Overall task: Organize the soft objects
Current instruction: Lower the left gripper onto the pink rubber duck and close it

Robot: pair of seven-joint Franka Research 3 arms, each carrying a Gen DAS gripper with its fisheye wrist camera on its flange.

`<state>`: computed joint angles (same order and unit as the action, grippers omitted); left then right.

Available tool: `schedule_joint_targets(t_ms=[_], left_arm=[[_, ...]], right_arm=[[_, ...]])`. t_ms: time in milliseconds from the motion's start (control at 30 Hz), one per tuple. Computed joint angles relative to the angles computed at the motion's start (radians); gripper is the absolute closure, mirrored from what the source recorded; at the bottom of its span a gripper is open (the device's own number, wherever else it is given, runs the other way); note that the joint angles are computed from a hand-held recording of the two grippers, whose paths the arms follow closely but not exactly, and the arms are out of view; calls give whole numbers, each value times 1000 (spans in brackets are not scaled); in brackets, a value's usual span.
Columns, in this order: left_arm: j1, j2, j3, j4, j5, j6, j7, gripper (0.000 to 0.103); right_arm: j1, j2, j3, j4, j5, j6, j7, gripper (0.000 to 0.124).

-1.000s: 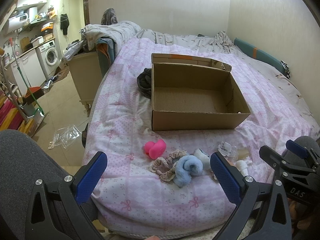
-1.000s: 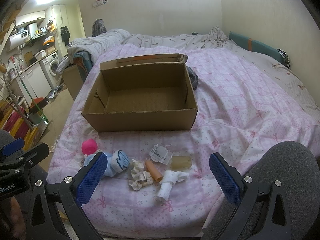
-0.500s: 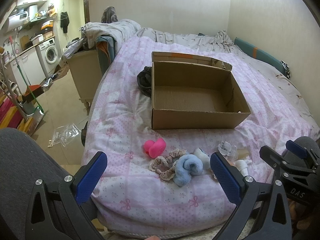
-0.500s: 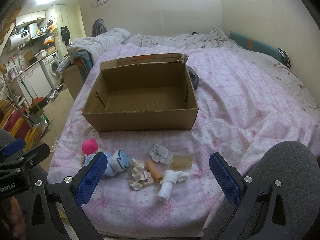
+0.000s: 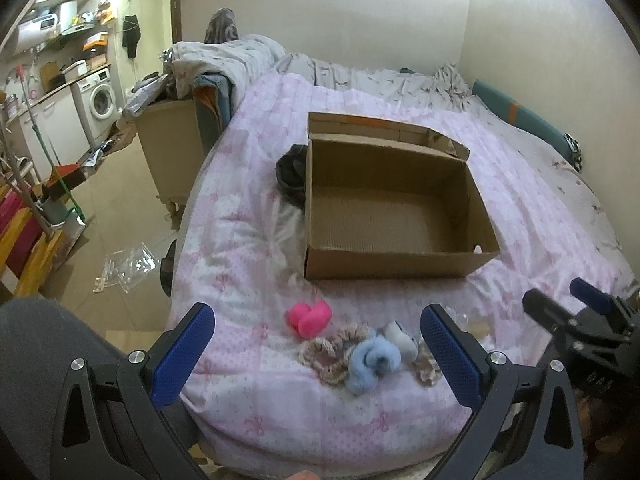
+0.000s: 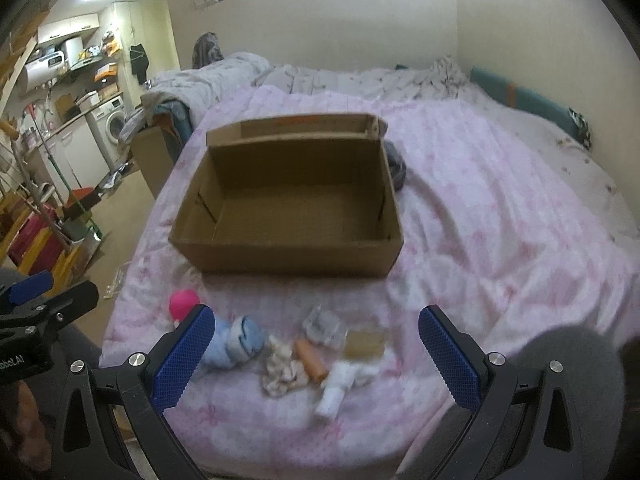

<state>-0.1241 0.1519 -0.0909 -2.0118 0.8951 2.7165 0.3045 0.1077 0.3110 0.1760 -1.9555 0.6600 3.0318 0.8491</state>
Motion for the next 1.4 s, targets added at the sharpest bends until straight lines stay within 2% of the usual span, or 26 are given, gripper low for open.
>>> schedule_joint_targets(t_ms=[67, 200, 367, 567, 767, 900, 1067, 1167, 1267, 1400], left_arm=[[5, 4, -2, 15, -22, -6, 32, 0], [27, 23, -17, 73, -166, -47, 179, 0], [44, 46, -11, 133, -279, -70, 278, 0], [70, 116, -10, 227, -421, -157, 389, 0], [98, 176, 5, 283, -525, -231, 413, 0], [119, 261, -9, 367, -615, -314, 473, 0], [150, 410, -53, 509, -760, -410, 583, 1], [135, 521, -58, 638, -786, -511, 644, 4], [141, 562, -67, 666, -841, -515, 638, 7], [137, 598, -63, 685, -863, -514, 629, 7]], right_arm=[[-3, 2, 1, 24, 4, -20, 5, 21], [-5, 18, -1, 82, 3, -40, -8, 21], [-7, 35, -7, 145, 1, -99, -17, 21], [2, 80, -36, 220, -26, -164, -2, 21], [6, 146, -61, 292, -90, -207, 46, 21], [3, 207, -74, 361, -125, -256, 85, 21], [1, 275, -92, 436, -172, -320, 155, 21], [-3, 300, -99, 453, -192, -334, 186, 21], [-9, 326, -110, 481, -214, -377, 224, 21], [-32, 366, -108, 550, -220, -485, 274, 21]])
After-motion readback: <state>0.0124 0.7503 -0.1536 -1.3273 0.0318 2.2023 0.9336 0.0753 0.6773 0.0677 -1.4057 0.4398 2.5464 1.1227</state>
